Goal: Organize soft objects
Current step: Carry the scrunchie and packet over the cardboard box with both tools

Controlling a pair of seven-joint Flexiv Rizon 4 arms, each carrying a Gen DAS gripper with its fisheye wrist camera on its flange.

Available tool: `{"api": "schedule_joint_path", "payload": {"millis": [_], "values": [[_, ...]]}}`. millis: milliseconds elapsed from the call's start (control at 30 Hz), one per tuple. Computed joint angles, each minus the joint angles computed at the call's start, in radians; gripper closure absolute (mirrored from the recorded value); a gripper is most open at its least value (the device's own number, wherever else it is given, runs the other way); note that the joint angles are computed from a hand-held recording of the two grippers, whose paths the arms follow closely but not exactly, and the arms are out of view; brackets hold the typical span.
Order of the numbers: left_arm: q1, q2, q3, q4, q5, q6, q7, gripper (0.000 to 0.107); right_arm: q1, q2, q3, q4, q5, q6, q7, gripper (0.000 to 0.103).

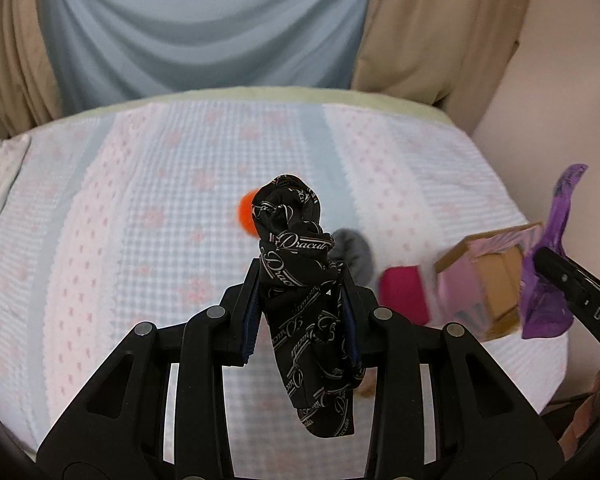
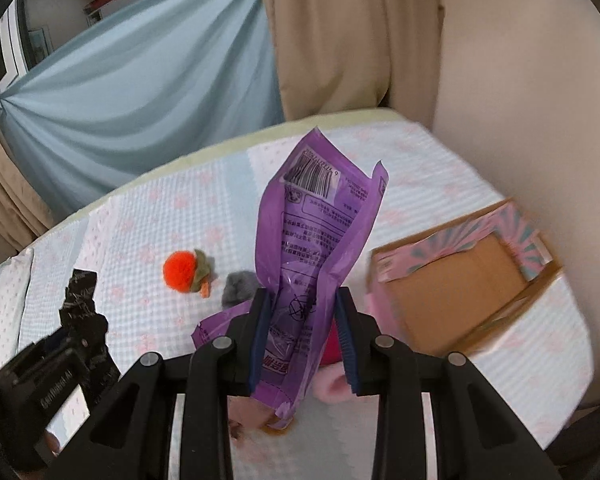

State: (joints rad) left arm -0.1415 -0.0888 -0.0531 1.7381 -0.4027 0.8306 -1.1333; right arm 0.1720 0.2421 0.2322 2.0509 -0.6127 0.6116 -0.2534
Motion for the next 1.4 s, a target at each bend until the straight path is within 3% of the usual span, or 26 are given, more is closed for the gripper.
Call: {"api": "schedule_joint_path", "payload": {"millis": [300,433,633,833,1000,1400], "values": [[-0.072,0.083,-0.036,-0.059,0.085,-0.072,-0.163,0.076,-0.056,0.211,-0.029,0.005,0.108,-0.128,-0.215,0.074],[-0.128,0.096,-0.073,-0.091,0.164,-0.077,-0.304,0.076,-0.093,0.284,-0.078,0.014,0.180,-0.143,-0.387,0.074],[-0.224,0.037,-0.135,-0.197,0.322,-0.106,-0.544,0.076,-0.161,0.343,-0.171,0.041,0.272,-0.110,-0.613,0.074],[-0.329,-0.072,-0.157,-0.338,0.435,-0.176,-0.693,0.076,-0.226,0.315,-0.258,0.032,0.357,-0.095,-0.795,0.074],[-0.407,-0.176,-0.150,-0.444,0.493,-0.239,-0.717,0.076,-0.280,0.259,-0.299,0.023,0.430,-0.088,-0.891,0.074],[-0.525,-0.401,-0.099,-0.626,0.503,-0.408,-0.749,0.076,-0.357,0.057,-0.367,-0.025,0.618,-0.116,-1.108,0.074]]}}
